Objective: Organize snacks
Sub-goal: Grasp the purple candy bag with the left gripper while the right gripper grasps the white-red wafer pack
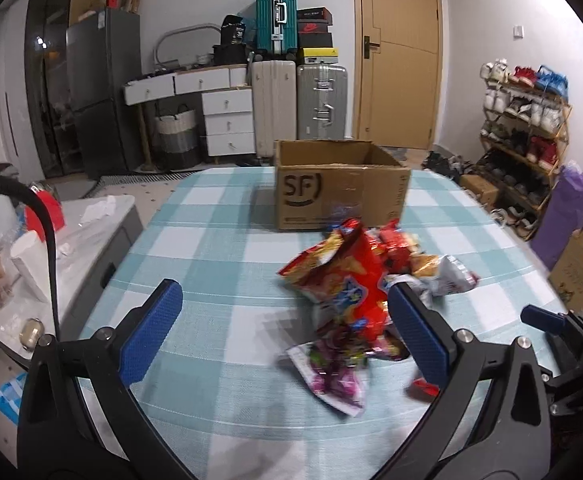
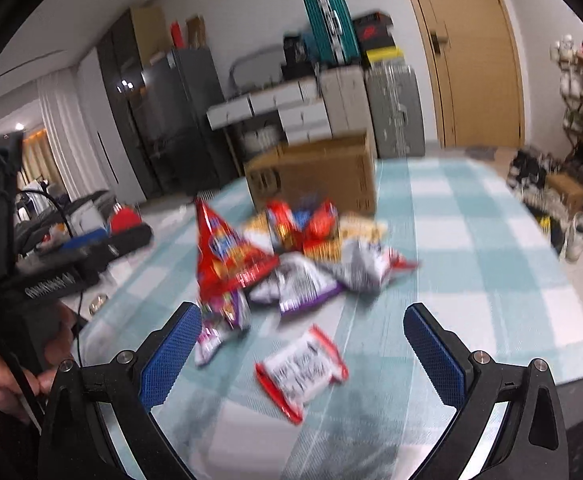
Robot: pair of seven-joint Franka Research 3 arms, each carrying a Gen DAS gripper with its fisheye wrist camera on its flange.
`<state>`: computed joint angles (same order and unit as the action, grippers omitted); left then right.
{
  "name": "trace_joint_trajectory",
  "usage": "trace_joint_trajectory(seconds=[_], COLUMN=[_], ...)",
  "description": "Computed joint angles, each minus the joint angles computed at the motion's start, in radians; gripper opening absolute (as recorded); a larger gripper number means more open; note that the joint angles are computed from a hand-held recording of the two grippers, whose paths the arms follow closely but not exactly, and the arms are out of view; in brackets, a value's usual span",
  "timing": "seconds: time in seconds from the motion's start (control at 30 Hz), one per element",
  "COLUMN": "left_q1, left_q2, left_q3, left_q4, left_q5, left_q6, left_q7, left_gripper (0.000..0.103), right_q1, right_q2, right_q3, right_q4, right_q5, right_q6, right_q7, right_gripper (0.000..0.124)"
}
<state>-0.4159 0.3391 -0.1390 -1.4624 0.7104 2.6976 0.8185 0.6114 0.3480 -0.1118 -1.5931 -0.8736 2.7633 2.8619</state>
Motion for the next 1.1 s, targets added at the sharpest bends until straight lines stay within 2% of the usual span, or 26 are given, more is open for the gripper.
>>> trace_joint_trajectory(seconds=[0.03,0.23,0.37,0.47,0.67,0.8,0.9,1.1], left_q1=[-0.002,0.046,0.068,0.106,0.143,0.177,0.191,0.193], left_q2=[0.002,0.015,0.014,0.018,0.049,0.073,0.088,0.115], left_q3=[0.004,-0.017,-0.022,-0.051,-0.087,-0.134,-0.161,-0.197], left_q4=[-0.001,-0.029,-0.057,-0.083,-0.082,-0.074,-0.065,-0.025], left_q5=[0.006,-0.091,-0.133,-0.221,-0.365,-0.48,-0.551,-0.664], left_q6=[-0.003,0.029,0.058,0.091,0.064,0.045,0.04,-0.012], left_q7=[-0.002,0.057,0.1,0.173,0.28,0.393,0.463,0.573], left_gripper=[0.102,0.102,0.102,0.102,0.098,0.093,0.092,0.092], right_q1=[-0.027,-0.067,-0.064,-0.061,-0.026,-0.012,-0.008,0.005], right_q2=[-0.004,0.058,0.112,0.151,0.204,0.225,0.227,0.201], right_q3=[0.037,0.082,0.094,0.096,0.061,0.042,0.033,0.027], right_q4=[-0.01,0.014,0.085,0.141,0.222,0.258,0.256,0.211], right_q5=[0.085,0.336,0.45,0.527,0.572,0.566,0.566,0.559], right_q6=[-0.018,-0.021,-0.092,-0.141,-0.204,-0.229,-0.219,-0.177], right_q7=[-0.066,-0.244,-0.377,-0.461,-0.529,-0.546,-0.539,-0.519], right_gripper=[0.103,0.101,0.088,0.088,0.081,0.065,0.06,0.058])
